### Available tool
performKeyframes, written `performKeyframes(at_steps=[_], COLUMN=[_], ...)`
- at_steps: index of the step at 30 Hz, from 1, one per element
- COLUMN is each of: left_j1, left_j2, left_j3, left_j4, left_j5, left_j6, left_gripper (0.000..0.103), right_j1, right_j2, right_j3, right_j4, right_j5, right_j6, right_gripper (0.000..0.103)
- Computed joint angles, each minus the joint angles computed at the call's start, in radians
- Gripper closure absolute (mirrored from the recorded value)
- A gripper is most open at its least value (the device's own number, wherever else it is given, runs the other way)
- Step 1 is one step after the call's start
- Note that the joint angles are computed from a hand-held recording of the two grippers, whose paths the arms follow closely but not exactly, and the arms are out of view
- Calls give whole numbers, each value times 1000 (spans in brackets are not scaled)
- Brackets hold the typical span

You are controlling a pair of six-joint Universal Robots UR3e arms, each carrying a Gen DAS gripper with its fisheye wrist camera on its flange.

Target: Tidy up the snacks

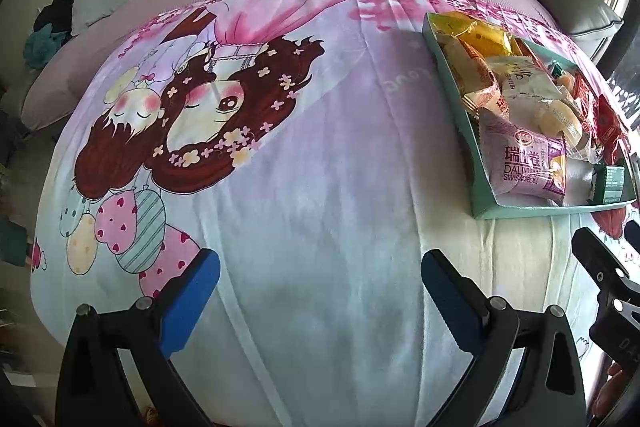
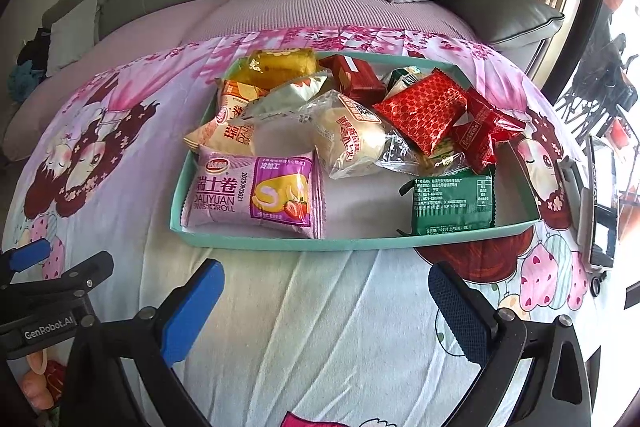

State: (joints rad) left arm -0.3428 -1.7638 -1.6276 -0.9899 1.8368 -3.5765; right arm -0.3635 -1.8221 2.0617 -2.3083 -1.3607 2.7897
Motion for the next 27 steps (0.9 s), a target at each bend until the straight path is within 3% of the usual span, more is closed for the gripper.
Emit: performKeyframes(at_steps=[27], left_j1=[-3], left_j2=[11], left_j3=[-3], left_j4=[-1], left_j5=[-4], left_j6=[-6], left_gripper=[2], right_j1=[8], right_j2=[-4], right_j3=[-6], right_j4=[5], right_j5=[-9], right_j6=[6], right_gripper=[0])
